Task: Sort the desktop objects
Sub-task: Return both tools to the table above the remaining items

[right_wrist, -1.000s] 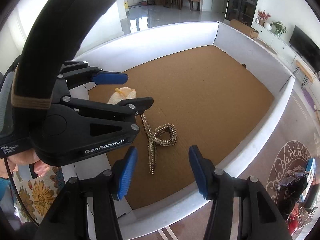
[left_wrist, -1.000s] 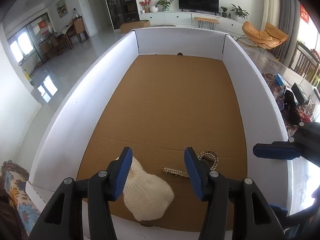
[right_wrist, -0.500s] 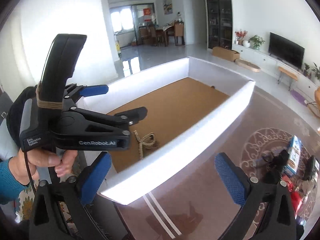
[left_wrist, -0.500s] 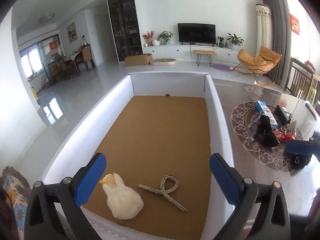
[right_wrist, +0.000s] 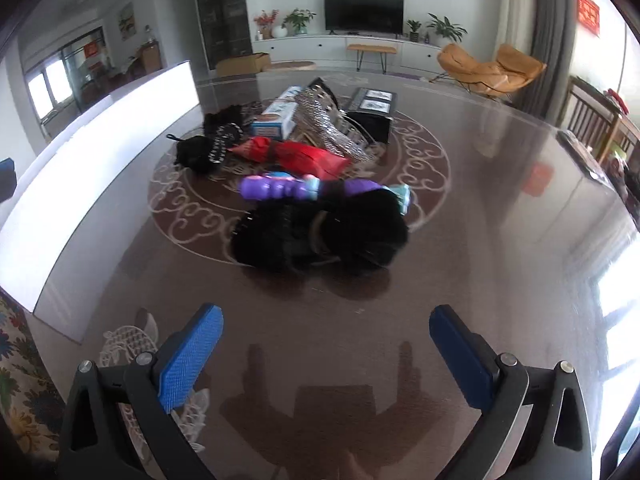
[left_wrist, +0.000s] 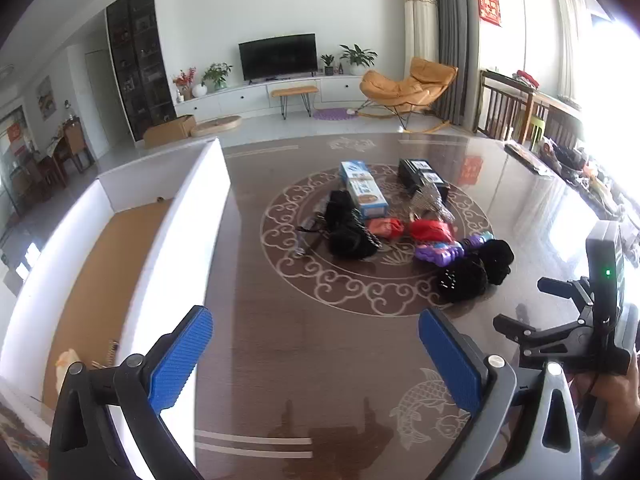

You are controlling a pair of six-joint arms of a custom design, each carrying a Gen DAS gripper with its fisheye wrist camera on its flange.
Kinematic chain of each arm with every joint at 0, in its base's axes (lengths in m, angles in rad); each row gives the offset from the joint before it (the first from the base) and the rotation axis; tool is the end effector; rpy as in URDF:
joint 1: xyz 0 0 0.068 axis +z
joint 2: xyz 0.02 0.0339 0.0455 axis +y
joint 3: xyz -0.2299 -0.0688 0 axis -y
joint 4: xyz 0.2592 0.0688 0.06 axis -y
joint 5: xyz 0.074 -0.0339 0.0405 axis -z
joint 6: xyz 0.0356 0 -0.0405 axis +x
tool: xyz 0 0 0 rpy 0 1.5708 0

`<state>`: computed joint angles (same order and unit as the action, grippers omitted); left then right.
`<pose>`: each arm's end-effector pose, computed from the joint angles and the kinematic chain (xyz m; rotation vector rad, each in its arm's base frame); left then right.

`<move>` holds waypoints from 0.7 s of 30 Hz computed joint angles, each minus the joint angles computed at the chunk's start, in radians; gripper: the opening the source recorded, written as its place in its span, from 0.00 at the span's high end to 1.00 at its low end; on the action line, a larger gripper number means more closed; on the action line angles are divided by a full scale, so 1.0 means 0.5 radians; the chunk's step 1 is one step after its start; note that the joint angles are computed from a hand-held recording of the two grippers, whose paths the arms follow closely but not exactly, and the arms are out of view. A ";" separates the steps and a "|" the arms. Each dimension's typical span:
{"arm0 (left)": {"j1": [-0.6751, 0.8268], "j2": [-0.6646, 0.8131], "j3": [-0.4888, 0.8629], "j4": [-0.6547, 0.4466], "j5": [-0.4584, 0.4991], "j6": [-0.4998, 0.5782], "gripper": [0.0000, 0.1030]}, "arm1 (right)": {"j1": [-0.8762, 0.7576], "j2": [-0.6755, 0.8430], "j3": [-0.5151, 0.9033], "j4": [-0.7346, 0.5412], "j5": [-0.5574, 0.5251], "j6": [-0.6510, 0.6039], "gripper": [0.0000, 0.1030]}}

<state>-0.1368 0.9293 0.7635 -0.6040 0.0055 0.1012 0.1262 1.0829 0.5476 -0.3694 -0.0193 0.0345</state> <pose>0.2245 -0.0311 0.2378 0.2806 2.3238 -0.0241 0.2316 0.0301 0.1498 -0.1218 2.4746 0.0926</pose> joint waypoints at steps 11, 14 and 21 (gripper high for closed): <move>-0.556 0.492 -0.012 0.317 -0.383 -0.249 0.00 | -0.259 0.182 -0.001 0.108 -0.030 -0.172 0.00; -0.583 0.632 0.015 0.391 -0.419 -0.242 0.00 | -0.240 0.303 0.080 0.130 -0.005 -0.182 0.00; -0.562 0.900 0.072 0.524 -0.440 -0.195 0.00 | -0.203 0.421 0.144 0.184 0.027 -0.147 0.00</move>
<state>-0.4178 1.3791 0.7994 -0.3422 -0.2147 0.0035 0.0246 1.2934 0.6195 -0.2774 -0.0059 -0.0392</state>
